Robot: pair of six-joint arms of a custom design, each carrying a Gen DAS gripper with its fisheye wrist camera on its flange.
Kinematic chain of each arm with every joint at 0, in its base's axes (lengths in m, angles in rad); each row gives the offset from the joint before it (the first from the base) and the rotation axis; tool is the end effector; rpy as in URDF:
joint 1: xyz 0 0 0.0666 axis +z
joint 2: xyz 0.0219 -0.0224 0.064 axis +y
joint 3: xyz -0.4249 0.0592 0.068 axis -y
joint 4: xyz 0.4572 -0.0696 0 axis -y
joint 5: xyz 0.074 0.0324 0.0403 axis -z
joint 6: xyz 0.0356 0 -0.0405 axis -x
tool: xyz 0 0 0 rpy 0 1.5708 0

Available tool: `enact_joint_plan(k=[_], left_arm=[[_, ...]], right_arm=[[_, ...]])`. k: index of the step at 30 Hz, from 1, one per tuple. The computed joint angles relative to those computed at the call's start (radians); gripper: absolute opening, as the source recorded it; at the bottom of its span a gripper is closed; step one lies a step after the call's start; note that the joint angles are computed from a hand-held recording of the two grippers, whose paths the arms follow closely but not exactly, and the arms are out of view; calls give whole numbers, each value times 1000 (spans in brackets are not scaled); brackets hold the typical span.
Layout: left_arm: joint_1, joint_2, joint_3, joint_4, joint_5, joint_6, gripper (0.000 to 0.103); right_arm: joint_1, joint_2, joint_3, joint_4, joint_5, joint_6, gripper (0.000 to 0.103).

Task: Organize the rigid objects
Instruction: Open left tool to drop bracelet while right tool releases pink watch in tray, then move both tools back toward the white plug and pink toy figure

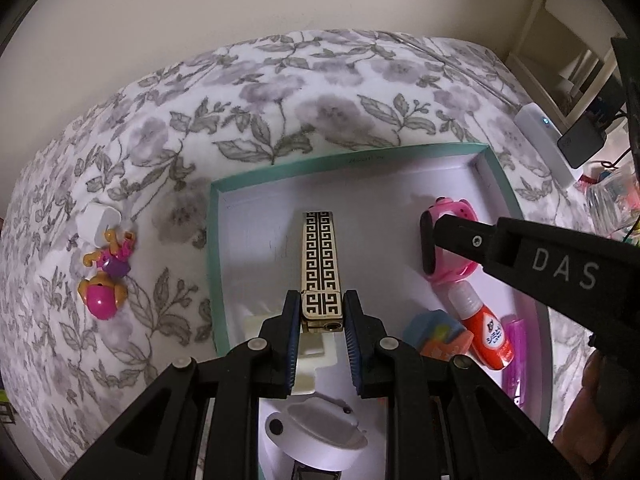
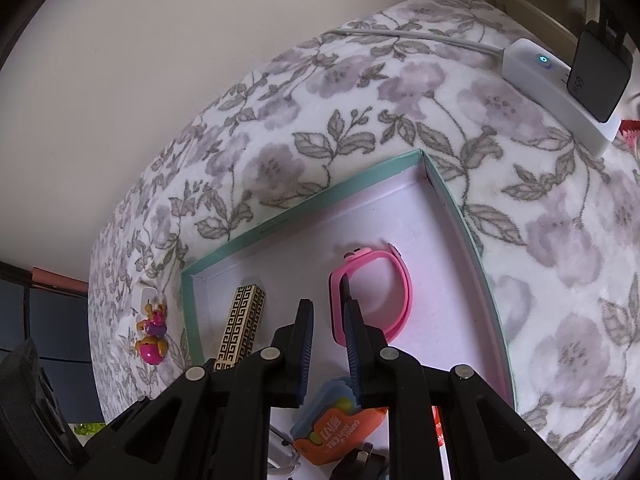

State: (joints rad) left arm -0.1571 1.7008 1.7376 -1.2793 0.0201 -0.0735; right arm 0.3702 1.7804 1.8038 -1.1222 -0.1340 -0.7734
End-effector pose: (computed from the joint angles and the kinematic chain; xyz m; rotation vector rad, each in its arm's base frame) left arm 0.6284 -0.1007 0.4561 0.3284 2.7948 -0.0477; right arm 0.6355 0.2513 0.4453 0.5109 2.7230 0.5168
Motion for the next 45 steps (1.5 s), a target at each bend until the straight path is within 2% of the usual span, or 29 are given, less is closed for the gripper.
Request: enact_joint_plan(k=[4,8,10,12,18,22,24,25,33,38,40,41,42,45], left_arm=[[5,4,8,-12,32,7,22],[8,6,13,-11,32,12,23],[13,8,18,-12,39,22,27],[20,8,24,-10,51,35,38],[36,7,38,3,45,67,40],[47,8,47,15,26,97,43],[52,6,50,26,10,109,60],[55,5,50,31,8,113,63],[88,10,60,46,-16,177,69],[118,17,69,42,-22,219,70],[129,21,72,41,-26,232,76],[136,22,73,41,-27,240,84],[142,23,73,44,-28,247,85],[163,28,80,42,-27,271,85]], right_arm=[[-1,-1,-1,-4,-4,-5,19],[1,3,3,-13,-1,-4,19],[2,6,8,-19,1,-2,19],[4,10,15,-27,7,2,20],[10,15,37,-49,39,27,24],[16,20,52,-68,73,45,41],[18,24,61,-78,91,55,46],[20,25,63,-79,96,59,50],[28,29,76,-81,136,83,71],[34,35,79,-72,145,95,76],[38,39,83,-67,151,104,81],[42,41,87,-64,158,111,83],[45,43,89,-61,162,115,86],[55,52,103,-55,170,124,87]])
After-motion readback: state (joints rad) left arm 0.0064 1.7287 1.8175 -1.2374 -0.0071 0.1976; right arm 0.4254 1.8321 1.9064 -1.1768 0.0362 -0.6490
